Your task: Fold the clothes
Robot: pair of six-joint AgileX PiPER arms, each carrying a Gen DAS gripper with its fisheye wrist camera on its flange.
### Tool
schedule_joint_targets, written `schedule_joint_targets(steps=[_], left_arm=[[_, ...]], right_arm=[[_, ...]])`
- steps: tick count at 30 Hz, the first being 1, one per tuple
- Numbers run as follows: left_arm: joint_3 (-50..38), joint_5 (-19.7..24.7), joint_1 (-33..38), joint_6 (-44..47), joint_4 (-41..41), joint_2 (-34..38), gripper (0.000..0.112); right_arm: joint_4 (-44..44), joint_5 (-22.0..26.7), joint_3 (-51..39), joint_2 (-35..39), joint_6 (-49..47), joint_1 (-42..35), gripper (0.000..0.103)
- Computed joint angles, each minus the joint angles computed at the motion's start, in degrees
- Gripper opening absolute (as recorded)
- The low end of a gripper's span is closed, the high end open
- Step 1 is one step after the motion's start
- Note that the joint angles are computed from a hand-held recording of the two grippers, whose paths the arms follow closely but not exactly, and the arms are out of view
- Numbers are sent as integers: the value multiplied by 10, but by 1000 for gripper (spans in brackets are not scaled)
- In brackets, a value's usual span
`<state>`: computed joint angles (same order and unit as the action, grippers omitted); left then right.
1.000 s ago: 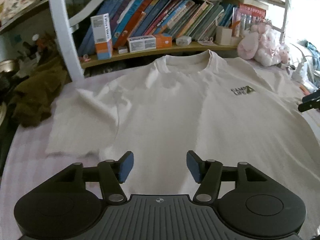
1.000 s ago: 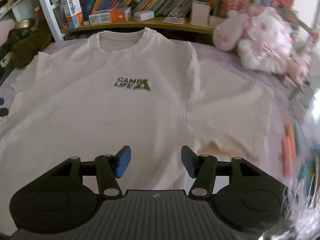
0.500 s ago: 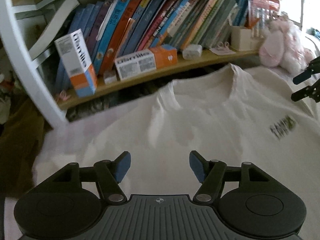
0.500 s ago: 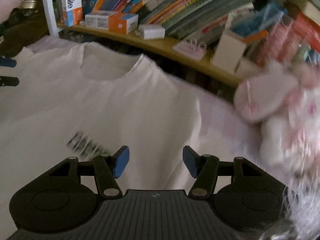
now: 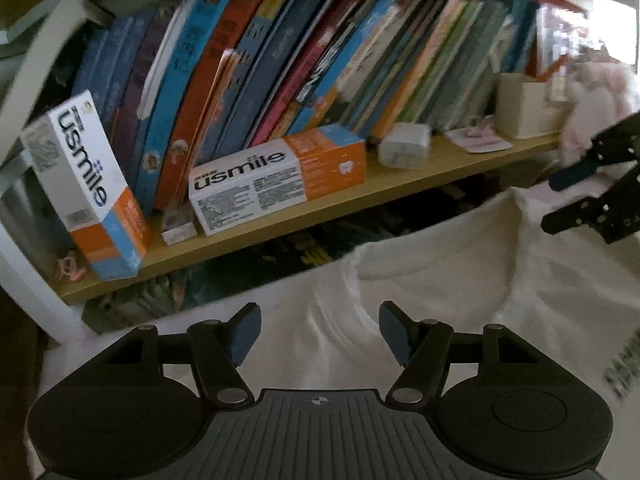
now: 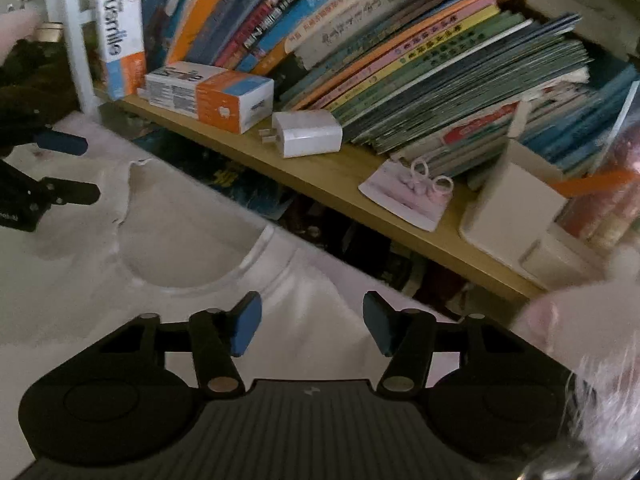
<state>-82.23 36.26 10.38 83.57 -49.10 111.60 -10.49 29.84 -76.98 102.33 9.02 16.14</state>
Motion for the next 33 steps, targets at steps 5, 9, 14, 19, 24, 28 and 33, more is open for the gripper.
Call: schedule_joint_targets(steps=[5,9,14,19,24,28,33], left_arm=[[-96,-3,-25,-163,83,76,59],[-144,3,-32,-246,109,115,67],[-194,104,4,-224,70,125,71],[-197,174,65,-72,0,113,75],[-227,150,50,-79,88,139,71],[-241,160,46,-85,83,158,49],[-238,165,32,-98,56,165,4]], right_arm=[[52,17,-74,77,28,-24,14],[74,-3,-87,94,61,-36,12],[99,17,-101,94,57,-47,20],[202,-29,-37,44,-67,-73,28],[186,-15,-60,64,-82,-60,36],[134,8,-89,92,-41,-47,30],[56,2,-84,93,54,-29,6]])
